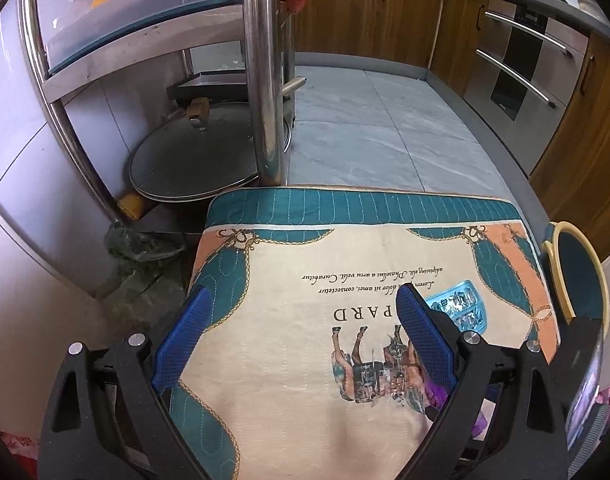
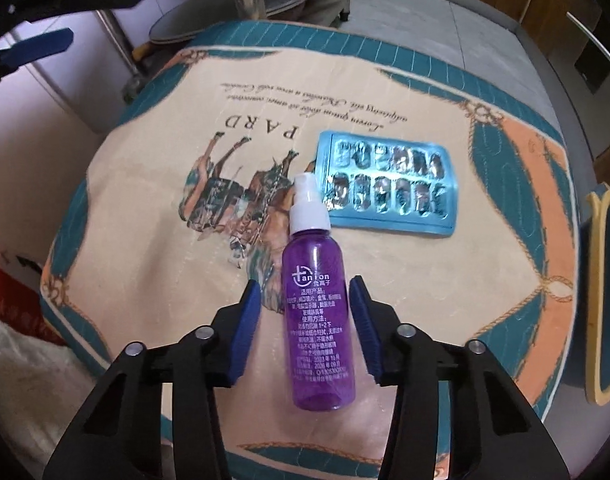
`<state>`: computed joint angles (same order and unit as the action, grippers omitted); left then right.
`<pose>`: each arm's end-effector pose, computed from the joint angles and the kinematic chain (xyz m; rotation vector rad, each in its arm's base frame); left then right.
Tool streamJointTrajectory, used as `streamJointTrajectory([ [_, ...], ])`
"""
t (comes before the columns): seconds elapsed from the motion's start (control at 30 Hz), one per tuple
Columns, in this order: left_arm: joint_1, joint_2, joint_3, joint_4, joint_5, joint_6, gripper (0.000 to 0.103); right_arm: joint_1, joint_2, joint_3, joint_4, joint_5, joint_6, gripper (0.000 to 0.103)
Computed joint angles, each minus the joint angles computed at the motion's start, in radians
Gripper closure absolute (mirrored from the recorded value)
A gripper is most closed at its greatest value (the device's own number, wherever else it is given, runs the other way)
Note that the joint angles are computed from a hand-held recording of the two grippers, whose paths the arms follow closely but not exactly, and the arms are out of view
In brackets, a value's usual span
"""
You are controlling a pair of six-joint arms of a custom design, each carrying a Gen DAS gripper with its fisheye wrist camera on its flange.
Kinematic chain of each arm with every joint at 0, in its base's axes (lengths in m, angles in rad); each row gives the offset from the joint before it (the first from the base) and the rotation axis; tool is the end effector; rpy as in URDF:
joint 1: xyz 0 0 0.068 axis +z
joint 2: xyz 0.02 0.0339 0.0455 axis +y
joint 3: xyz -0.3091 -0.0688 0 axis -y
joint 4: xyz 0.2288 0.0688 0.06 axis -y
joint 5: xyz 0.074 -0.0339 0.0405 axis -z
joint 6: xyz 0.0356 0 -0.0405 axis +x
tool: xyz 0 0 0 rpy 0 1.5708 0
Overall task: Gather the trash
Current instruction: 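Grasp the purple spray bottle with the right gripper while the left grasps the blue blister pack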
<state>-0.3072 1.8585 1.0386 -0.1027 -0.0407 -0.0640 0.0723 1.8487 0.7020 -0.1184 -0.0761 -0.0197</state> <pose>0.3568 -0.1117 0.1962 0.2857 2.4790 -0.1048 0.2856 0.0234 0.1225 -0.1470 2.8319 0.1194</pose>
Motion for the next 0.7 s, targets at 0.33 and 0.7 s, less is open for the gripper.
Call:
streamJointTrajectory([
  [0.33,-0.020,0.012,0.014,-0.005,-0.008,0.001,0.011,-0.033,0.014,0.005,-0.011,-0.015,-0.037,0.070],
  [0.7,-0.060,0.043,0.041,-0.020,-0.022,0.012,0.011,-0.221,-0.165,0.028,-0.069,-0.065,-0.044,0.070],
])
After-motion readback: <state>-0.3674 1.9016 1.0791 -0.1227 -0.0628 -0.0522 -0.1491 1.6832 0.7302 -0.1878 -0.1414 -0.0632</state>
